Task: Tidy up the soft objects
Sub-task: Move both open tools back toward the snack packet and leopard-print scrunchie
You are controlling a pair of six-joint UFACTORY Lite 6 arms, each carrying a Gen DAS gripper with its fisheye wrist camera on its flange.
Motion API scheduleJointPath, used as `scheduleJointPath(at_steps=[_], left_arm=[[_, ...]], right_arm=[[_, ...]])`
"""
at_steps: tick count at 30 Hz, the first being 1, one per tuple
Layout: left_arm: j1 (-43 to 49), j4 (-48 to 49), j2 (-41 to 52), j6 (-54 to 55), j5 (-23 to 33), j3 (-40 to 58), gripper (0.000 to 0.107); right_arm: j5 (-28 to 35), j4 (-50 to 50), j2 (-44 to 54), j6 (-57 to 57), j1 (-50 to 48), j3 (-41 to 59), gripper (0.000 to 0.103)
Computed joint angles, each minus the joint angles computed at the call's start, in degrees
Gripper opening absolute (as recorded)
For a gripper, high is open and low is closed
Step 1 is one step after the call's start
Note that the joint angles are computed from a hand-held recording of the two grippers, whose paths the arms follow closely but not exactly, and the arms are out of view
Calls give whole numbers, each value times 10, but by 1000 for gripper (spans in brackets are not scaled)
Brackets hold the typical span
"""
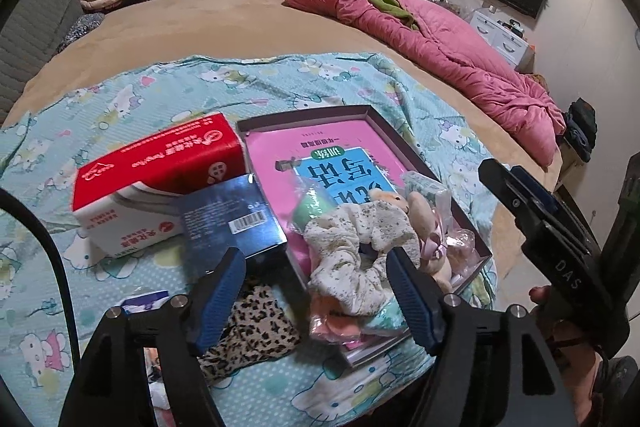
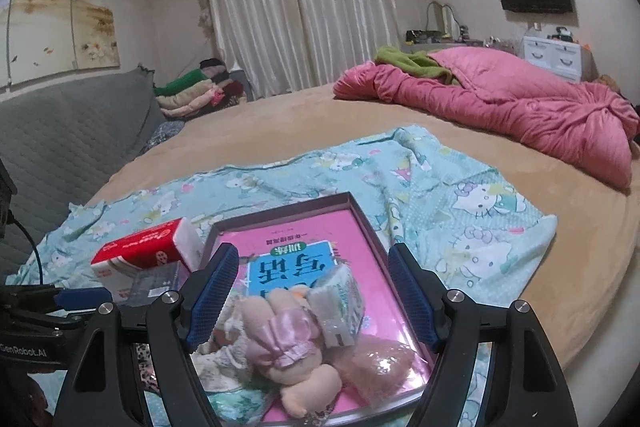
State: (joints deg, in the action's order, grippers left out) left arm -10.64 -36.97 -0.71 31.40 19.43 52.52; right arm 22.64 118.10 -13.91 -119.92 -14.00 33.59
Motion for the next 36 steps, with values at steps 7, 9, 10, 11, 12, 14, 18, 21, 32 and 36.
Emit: scheduleJointPath(at_steps=[7,9,10,11,12,14,18,21,32,36], left_arm=[[32,8,-48,9,21,-23,74],[42,6,-58,15,28,-27,75],[48,7,-64,16,32,-29,76],[53,8,-68,18,33,-31,76],[58,10,-74,20,35,-34,76],[73,13,-81,26,42,-36,76],[109,-6,-97,58,61,-46,76],[139,-17,-106,81,73,-50,76],[282,-81,-96,190,144,-35,76],[314,-85,-87,209,155,-35,76]], right_arm=[[-26,-51,-60,64,43,-6,79],[-34,-79,-77,95,57,-7,79],[-38,-95,-85,113,67,-6,79],[-43,-109,-93,130,76,-7,79],[-47,-114,-96,137,84,-7,79],[-58,-143,-106,169,103,-4,79],[-78,-193,-125,224,139,-3,79],[-89,-227,-133,259,162,0,79],[-140,-371,-147,393,269,3,79],[-156,-413,-139,428,311,6,79]])
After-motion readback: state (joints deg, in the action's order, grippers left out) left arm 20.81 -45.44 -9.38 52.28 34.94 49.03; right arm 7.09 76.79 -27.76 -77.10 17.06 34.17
